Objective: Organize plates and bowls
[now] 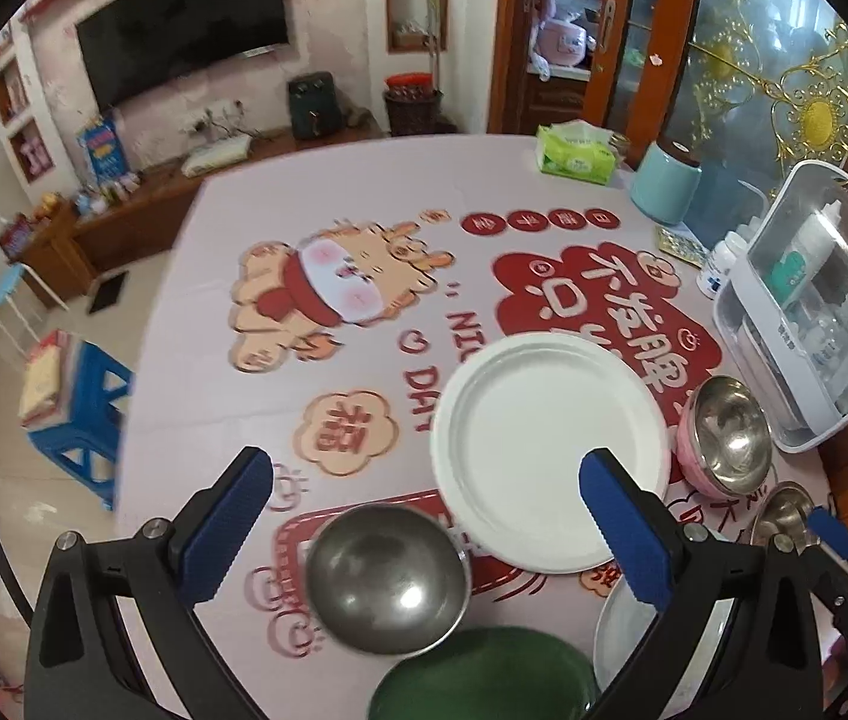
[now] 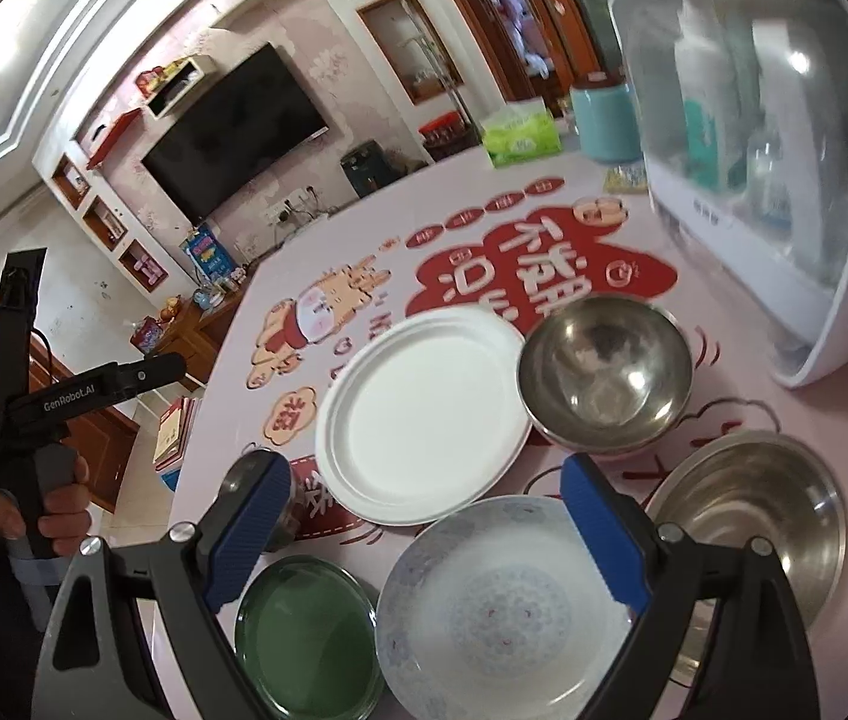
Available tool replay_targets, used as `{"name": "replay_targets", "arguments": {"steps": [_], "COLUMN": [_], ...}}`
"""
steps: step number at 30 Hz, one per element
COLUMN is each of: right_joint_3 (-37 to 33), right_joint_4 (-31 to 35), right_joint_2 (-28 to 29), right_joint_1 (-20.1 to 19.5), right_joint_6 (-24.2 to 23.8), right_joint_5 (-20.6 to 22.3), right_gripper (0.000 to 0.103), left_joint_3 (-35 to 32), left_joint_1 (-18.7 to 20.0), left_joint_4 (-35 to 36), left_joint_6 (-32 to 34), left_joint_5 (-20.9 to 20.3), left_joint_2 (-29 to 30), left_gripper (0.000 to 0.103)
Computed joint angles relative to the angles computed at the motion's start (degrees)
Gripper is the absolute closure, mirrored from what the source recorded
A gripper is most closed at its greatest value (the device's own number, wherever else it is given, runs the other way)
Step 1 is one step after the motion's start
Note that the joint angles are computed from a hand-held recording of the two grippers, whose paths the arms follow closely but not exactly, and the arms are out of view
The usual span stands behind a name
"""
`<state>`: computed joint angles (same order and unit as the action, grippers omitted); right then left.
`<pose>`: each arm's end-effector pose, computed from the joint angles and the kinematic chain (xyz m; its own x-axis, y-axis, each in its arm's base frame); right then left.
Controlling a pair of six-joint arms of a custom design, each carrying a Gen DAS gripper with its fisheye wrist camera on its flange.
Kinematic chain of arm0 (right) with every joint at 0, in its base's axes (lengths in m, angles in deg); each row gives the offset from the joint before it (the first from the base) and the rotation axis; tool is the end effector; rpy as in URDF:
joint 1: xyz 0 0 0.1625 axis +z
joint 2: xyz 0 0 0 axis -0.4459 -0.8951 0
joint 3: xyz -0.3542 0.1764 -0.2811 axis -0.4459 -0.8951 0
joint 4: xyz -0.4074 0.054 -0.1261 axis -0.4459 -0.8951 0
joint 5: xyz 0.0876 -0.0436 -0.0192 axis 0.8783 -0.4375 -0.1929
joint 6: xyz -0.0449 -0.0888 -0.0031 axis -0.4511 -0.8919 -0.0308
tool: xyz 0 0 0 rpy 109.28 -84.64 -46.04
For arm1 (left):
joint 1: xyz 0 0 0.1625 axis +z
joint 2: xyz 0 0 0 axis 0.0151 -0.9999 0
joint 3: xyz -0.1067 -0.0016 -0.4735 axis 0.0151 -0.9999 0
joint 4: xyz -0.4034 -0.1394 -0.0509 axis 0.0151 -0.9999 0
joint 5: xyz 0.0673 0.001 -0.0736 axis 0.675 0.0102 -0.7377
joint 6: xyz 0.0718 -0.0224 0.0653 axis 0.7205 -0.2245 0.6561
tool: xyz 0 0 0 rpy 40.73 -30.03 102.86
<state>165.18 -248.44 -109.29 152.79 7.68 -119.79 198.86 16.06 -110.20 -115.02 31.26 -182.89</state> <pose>0.2918 -0.2508 0.1958 -0.9285 -0.1850 0.3221 -0.3311 0.8052 -0.4920 -0.2087 -0.2763 0.3524 -0.7332 -0.1667 -0.6592 0.2680 0.8201 -0.5055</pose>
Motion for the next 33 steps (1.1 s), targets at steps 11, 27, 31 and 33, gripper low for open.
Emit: {"name": "replay_targets", "arguments": {"steps": [11,27,31,33], "right_joint_3": [0.68,-1.68,-2.35,-2.80], "right_joint_4": [-5.28,-6.43,-5.83,-4.82], "right_joint_2": [6.91,15.14,16.46,16.91], "right_joint_1": [-6.15,-8.70,-8.95,-9.08], "right_joint_6": [-1.31,-6.04,-7.55,-7.56], "right_joint_5": [3.22,-2.01,-2.72,-3.46], "right_gripper": [0.011,0.019,0.022,0.024], "left_joint_3": [9.61,11.36,10.70,10.49], "left_joint_1": [9.45,22.21,24.01,24.65], "left_joint_4": [-24.74,-39.15,-38.57,-38.42], "left_joint_6": [22.20,27.72,26.64,26.17], "left_joint_5": [0.90,-1.12,-2.52,-2.82], "left_joint_2": [1.69,9.80,11.28,12.03], "left_gripper": [0.002,0.020,0.027,0.027]}}
